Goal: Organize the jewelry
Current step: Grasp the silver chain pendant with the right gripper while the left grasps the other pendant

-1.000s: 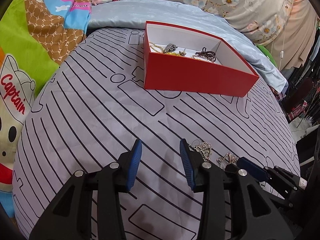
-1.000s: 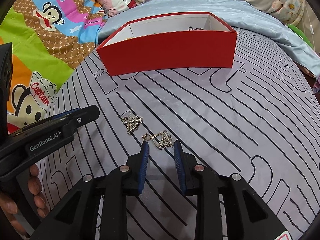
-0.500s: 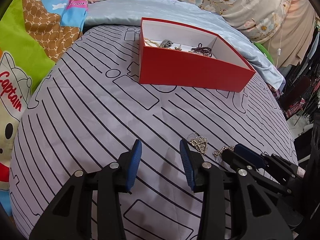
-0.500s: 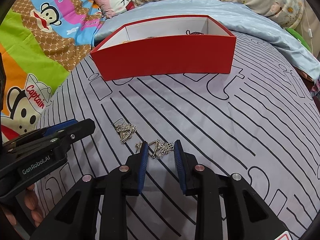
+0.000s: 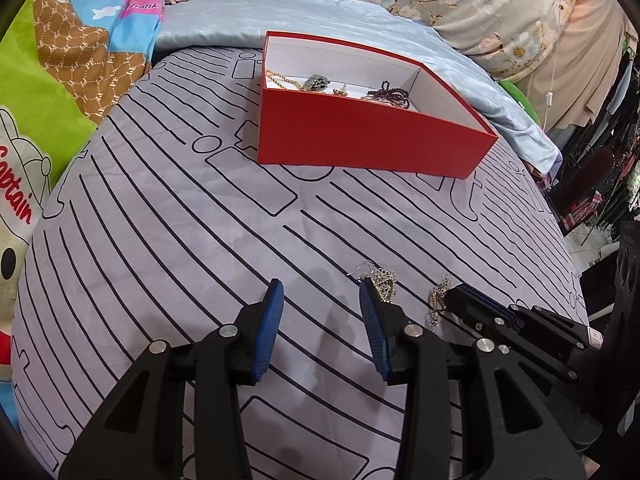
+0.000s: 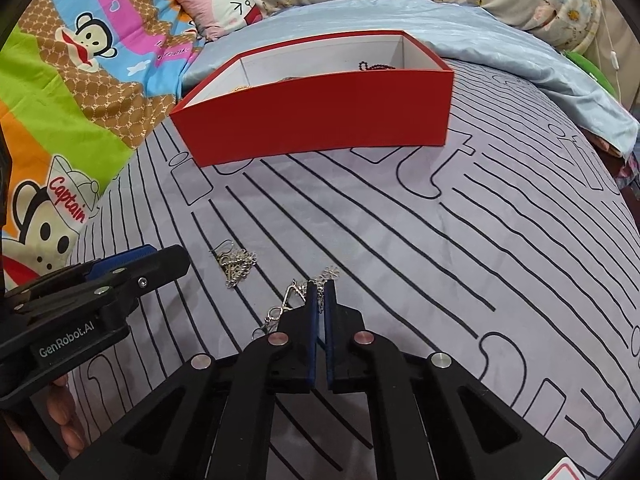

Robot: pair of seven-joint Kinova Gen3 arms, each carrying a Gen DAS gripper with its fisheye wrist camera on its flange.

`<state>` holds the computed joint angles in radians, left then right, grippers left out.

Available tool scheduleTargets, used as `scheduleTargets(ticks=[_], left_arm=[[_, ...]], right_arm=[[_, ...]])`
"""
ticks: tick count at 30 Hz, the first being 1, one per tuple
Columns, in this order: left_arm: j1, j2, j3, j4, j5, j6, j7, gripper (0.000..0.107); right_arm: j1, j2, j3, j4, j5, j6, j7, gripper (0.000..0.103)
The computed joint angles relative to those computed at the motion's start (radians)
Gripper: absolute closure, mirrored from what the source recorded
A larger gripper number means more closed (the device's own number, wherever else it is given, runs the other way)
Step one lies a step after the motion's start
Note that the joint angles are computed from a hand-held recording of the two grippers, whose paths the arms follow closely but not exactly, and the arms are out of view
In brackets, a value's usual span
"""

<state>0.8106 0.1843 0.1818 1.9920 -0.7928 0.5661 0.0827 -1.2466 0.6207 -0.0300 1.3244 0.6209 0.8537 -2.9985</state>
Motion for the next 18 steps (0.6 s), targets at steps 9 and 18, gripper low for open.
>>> scheduleTargets(ticks=[9,18], left_arm=[[0.003,0.021,-0.010,-0.022,0.027,-0.053,-0.033,0.069],[0.065,0.084,-0.051,-0.085,0.035,-0.047,-0.066,0.070]], right_arm=[[-0.004,-0.050,0.003,0.073,0.031,-0.008,-0.085,0.102],[0.012,-0.073,-0.022,0.118,0.050,-0.030,-0.131,0.102]])
